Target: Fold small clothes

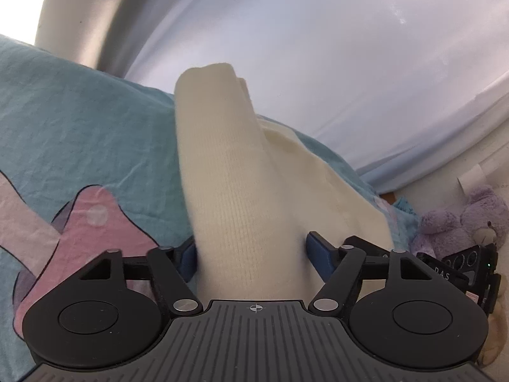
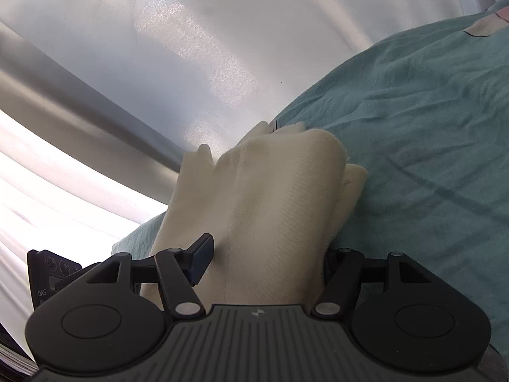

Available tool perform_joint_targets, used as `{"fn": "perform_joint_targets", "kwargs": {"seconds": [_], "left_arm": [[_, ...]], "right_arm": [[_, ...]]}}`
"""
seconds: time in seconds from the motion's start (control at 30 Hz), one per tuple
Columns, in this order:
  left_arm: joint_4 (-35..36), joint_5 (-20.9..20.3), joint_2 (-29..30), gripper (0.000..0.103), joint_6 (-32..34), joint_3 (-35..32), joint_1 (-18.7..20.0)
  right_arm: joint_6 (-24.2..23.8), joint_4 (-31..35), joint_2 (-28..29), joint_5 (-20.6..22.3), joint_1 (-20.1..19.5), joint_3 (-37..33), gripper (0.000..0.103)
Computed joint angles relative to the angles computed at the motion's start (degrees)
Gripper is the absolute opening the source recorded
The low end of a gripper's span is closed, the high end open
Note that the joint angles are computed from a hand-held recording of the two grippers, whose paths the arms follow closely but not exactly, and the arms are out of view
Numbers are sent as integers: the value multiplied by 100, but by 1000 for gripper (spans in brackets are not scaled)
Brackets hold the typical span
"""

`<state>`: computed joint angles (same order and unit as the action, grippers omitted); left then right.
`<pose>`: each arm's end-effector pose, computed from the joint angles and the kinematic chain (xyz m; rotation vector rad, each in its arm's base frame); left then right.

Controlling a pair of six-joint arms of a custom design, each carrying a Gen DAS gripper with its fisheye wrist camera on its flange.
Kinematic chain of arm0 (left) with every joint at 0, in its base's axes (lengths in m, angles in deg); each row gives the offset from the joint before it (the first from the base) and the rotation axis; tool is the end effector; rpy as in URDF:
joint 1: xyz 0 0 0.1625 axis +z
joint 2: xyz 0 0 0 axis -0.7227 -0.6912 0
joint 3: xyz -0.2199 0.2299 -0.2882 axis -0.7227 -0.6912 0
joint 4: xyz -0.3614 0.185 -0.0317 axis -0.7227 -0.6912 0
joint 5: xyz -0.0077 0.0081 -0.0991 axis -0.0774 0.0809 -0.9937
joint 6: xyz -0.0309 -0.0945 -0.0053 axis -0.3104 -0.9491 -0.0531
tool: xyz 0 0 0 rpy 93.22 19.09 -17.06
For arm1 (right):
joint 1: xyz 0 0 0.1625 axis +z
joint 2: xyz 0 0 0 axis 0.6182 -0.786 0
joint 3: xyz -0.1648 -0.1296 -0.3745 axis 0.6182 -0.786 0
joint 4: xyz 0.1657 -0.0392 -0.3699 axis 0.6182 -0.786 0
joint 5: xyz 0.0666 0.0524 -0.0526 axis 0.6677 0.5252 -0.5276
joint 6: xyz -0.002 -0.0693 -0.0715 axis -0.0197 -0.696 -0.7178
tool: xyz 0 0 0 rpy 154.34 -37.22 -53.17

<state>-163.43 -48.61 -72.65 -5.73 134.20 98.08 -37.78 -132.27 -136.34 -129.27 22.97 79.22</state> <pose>-0.2794 -0.6071 -0.0328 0.4463 3.0051 -0.5965 -0.0956 -0.5150 0.2830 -0.0932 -2.9037 1.1876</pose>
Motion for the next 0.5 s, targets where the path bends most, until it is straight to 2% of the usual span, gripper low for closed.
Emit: {"fn": "perform_joint_targets", "kwargs": {"seconds": [0.03, 0.1, 0.23, 0.3, 0.37, 0.5], "left_arm": [[-15, -14, -15, 55, -54, 21, 12], [-145, -63, -73, 47, -225, 115, 27], [-255, 34, -285, 42, -316, 331, -93], [-350, 111, -490, 42, -299, 539, -190], [-383, 335, -743, 42, -335, 791, -321], [-102, 1073, -1408, 42, -532, 1437, -657]], "right_arm": [[25, -127, 35, -125, 57, 29, 46], [32, -272, 28, -151, 86, 111, 40], [102, -370, -118, 111, 129, 276, 37], [83, -345, -174, 78, 270, 327, 36], [-27, -251, -245, 180, 411, 405, 36], [-164, 25, -364, 389, 567, 621, 36]]}}
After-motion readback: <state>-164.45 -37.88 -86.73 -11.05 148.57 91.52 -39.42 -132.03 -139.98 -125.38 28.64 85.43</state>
